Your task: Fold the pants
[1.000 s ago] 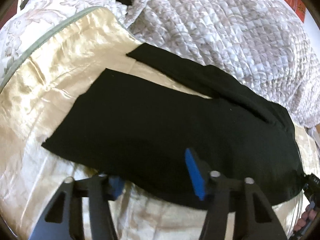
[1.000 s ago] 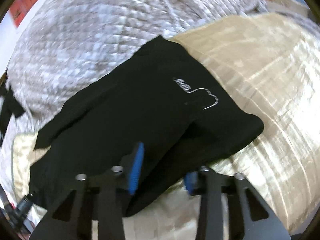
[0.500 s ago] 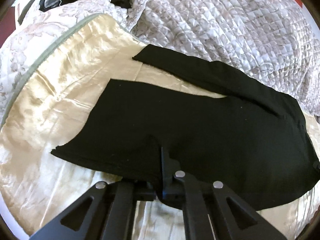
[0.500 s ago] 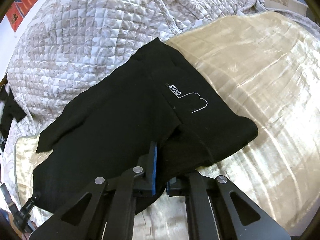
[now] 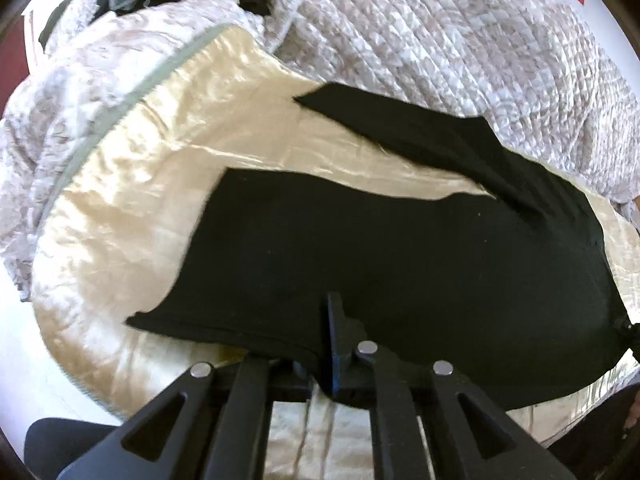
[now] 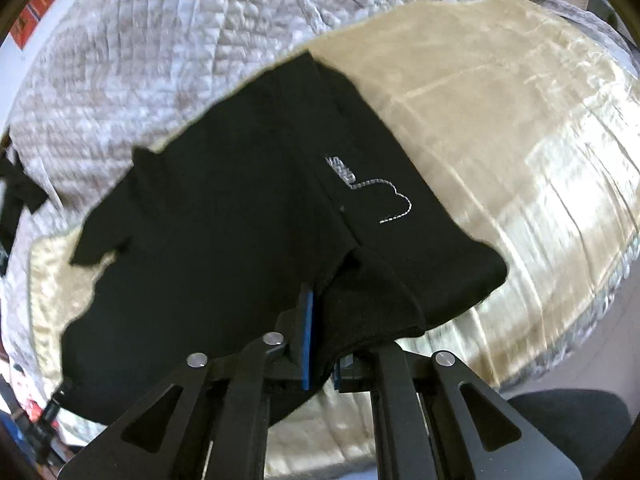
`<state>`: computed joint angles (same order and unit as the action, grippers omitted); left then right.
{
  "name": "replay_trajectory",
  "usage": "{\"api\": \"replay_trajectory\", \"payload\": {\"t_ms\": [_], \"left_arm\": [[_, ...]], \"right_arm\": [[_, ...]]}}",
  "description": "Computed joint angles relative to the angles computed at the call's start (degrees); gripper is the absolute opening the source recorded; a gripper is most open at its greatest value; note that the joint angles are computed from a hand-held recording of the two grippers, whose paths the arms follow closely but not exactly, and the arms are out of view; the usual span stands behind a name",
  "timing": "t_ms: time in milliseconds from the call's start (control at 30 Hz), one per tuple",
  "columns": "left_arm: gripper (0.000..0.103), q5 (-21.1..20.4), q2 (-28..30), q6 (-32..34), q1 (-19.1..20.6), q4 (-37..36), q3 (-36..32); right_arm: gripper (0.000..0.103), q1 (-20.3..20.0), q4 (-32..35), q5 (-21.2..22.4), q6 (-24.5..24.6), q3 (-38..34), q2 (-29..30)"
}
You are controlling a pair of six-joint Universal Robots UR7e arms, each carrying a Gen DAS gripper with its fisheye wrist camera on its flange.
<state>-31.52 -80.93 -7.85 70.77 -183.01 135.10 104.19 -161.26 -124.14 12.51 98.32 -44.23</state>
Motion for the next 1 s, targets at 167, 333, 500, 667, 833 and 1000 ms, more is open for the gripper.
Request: {"api": "replay_trajectory", "payload": {"t_ms": [167,333,500,667,833,1000], "left_arm": [[0.013,8.09,-0.70,2.58,-2.34,-10.04,1.63],[0.013,19.04,-2.95,-6.11,-3.74,-4.15,2.19],[0.024,14.60,-3.16,-1.20,-4.23,-7.41,1.73],[0.040,3.74,-0.77,0.10,-2.57,0.19,-3.51],[0.054,-4.75,3.38,4.75,-1.06,5.33,-10.64],[0.061,-8.95,9.58,10.97,0.76,8.91,-19.76]], "right_arm": [[0.026,2.00,-4.33,-4.36,0.24,2.39,-2.04],[0.033,4.44,-3.15,-11.83,6.25,3.26,-3.11],[0.038,6.53,-12.98,-14.28,-3.52,2.82,-2.11],[0.038,6.79,-7.32,-6.29,-14.48,-3.62,1.25],[0.059,5.55,1.89,-0.74,-19.38,-12.04,5.66],[0.061,4.00,8.34,2.32,-26.00,-22.13,11.51]]}}
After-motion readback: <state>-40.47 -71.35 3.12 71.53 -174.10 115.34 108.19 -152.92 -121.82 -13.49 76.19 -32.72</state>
